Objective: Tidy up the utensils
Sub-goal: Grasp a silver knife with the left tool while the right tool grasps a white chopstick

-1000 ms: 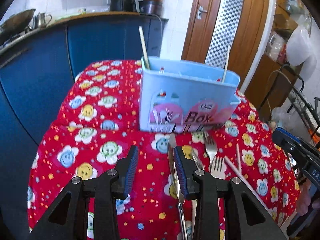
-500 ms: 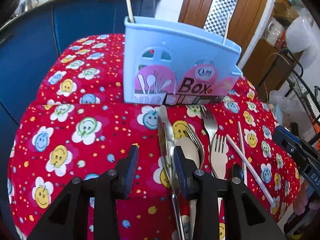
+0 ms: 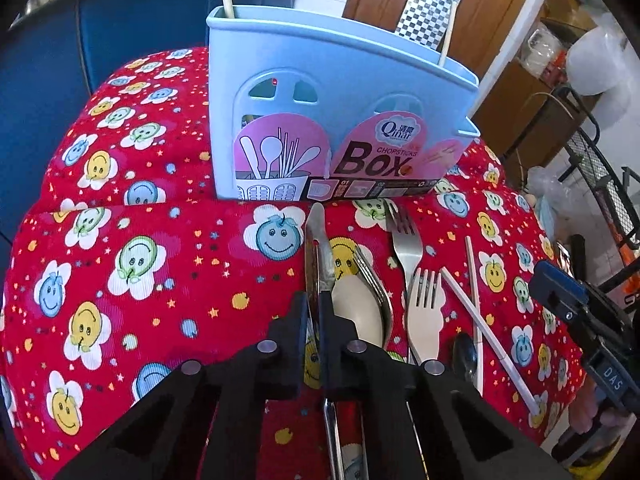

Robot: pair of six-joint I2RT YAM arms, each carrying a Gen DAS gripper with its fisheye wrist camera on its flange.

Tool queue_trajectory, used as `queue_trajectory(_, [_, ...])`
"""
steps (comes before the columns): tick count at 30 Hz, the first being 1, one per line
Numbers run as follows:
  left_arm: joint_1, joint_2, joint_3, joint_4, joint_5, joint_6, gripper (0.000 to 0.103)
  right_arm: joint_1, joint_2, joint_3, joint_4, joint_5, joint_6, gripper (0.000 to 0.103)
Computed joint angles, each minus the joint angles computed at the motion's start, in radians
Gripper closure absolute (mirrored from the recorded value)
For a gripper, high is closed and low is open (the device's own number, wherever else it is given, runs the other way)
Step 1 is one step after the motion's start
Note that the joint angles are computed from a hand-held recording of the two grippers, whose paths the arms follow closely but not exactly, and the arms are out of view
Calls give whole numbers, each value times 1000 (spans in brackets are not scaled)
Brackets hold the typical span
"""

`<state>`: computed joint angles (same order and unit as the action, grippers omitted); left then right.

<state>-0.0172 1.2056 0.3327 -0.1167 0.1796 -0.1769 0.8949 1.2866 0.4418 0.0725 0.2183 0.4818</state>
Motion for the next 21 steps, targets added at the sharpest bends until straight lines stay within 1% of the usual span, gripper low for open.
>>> queue_trajectory(4, [20, -39, -15, 0, 17, -7, 102, 8, 13, 15, -17, -1, -10, 68])
queue_trajectory(7, [46, -127, -53, -11, 1, -10, 103, 17, 21, 27, -37, -4, -19, 68])
queue_trajectory(9, [78, -187, -67, -34, 12, -1, 103, 22, 32, 44, -61, -11, -30, 68])
queue_trajectory(13, [148, -307, -84, -93, 45, 21, 103, 35, 60, 87, -123, -29, -58, 68])
queue_trajectory(19, [221, -450, -102, -163, 99, 57, 103, 39, 112, 163, -239, -100, -103, 68])
queue_trajectory(21, [224, -482, -107, -176, 101, 61, 103, 44, 131, 194, -282, -116, -119, 73])
